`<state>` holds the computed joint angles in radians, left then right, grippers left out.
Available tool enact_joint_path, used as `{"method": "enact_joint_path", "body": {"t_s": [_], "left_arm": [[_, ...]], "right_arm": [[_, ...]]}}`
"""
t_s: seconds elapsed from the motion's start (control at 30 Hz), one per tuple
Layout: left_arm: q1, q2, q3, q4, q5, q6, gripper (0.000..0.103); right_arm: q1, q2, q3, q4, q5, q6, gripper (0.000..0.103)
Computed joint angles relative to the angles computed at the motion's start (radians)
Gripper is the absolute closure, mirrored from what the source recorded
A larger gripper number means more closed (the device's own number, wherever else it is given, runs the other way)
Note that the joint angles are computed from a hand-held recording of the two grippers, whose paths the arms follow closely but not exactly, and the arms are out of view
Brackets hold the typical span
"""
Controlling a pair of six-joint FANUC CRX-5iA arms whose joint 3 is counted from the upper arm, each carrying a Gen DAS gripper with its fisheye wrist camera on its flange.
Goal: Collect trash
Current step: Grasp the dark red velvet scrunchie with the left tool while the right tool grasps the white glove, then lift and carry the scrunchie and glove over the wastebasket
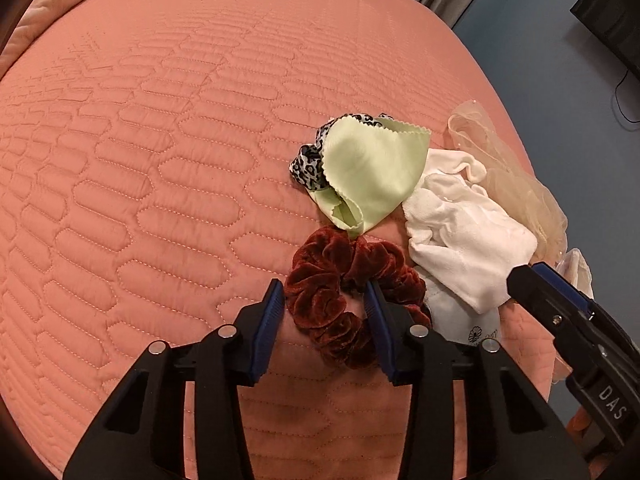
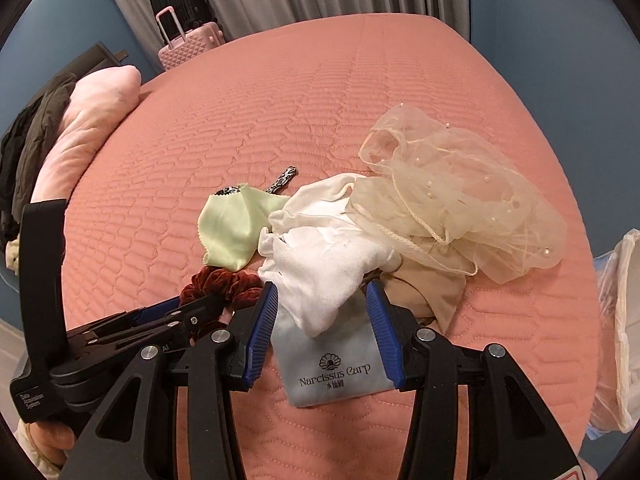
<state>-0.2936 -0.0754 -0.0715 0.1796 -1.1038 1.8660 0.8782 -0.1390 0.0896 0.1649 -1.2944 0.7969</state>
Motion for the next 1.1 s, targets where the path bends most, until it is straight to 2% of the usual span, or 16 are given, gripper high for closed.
{"method": "enact_joint_path", "body": {"t_s": [0.07,0.13,0.2,0.27,0.7,1.1], "left_arm": [[-0.007,0.004,0.003,-0.009,0.006,0.001,0.067],[-0.013,0.008,0.005,-0.01,0.006,-0.005,0.074],[-0.015,0.012,0.006,-0.002,0.009,-0.014,0.081],[-0.023,0.012,0.013,-0.01,0.012,-0.009,0.084],[-0.081,-0.028,0.161,-0.069,0.011,0.013,0.088],[-0.242,0.018,0.458,-0.168,0.041,0.006,0.088]], "right_arm": [[-0.011,0.018,0.004,-0.013,0.0,0.007,0.062],[-0.023,0.033,0.01,-0.034,-0.003,0.026,0.072],[-0.034,0.04,0.018,-0.059,-0.007,0.04,0.089],[-0.039,0.038,0.026,-0.068,-0.004,0.045,0.093],[0.004,-0.049,0.128,0.084,0.032,0.041,0.095],[0.044,-0.12,0.295,0.295,-0.023,0.037,0.095]]}}
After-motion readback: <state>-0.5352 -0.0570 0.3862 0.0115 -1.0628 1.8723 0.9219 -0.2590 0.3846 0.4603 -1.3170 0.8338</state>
